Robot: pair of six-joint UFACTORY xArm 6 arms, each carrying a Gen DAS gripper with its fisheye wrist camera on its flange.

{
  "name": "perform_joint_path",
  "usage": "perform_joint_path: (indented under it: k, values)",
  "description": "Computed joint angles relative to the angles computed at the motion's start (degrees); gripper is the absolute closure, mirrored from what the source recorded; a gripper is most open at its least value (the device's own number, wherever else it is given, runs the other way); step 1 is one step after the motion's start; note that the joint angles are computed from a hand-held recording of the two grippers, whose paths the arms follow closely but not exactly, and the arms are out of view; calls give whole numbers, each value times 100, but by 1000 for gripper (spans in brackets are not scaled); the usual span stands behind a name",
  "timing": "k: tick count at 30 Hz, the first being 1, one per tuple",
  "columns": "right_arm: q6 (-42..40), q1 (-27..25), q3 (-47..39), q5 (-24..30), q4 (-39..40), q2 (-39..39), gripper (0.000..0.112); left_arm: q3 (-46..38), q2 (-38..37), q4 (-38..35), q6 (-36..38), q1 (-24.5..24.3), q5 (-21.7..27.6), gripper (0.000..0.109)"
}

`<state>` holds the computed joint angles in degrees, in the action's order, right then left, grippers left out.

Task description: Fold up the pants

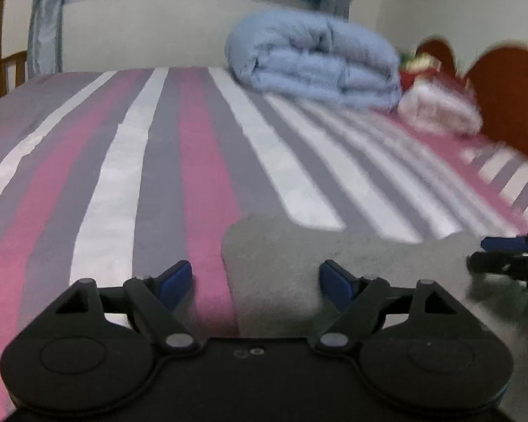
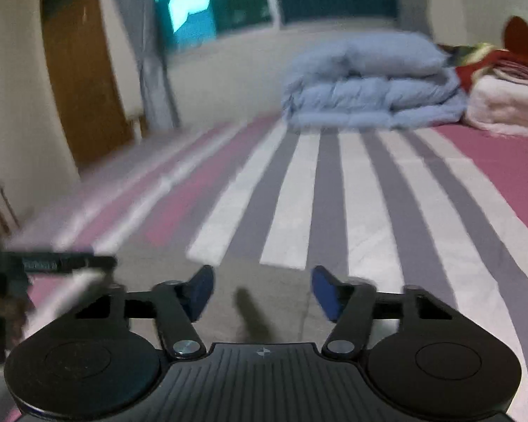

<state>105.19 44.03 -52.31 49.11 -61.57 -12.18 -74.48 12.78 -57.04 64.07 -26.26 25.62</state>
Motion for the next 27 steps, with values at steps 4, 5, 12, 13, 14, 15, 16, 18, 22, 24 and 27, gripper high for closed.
perform_joint_path:
  k: [4,5,12,13,14,15,16,18,22,24,27]
  values:
    - [-559,-251,-270,-47,303,510,55,15,231,157,-63,-88,-227,22]
    - [-627,-254,-285,-49,311,509,55,11,210,57,-58,-32,-139,22]
    - [1483,915,693,1030,-1087,-645,55,935,-913,-1117,1021,204,52,29]
    - [1634,1075,734,1136,-1183,-696,54,1130,-1099,-1216,1141,205,58,28]
    - [1628,1195,708,1232,-1107,-656,54,1224,-1166,-1075,1060,170,20,28]
    - [1509,1226,650,1205,-931,-569,55,1279,-1169,-807,878,118,-45,28]
    - [1267,1173,569,1123,-604,-435,54,1343,-1126,-373,539,65,-132,28]
    - [968,1088,472,1047,-145,-175,55,1379,-1070,-209,204,89,-40,27]
    - [2204,1704,905,1488,-844,-827,54,1820,-1618,-646,416,255,36,27]
    - [2709,2062,1067,1800,-815,-1050,54,2048,-1842,-695,454,362,118,27]
    - [3568,2551,1297,2150,-813,-1187,53,2495,-2260,-855,483,458,131,27]
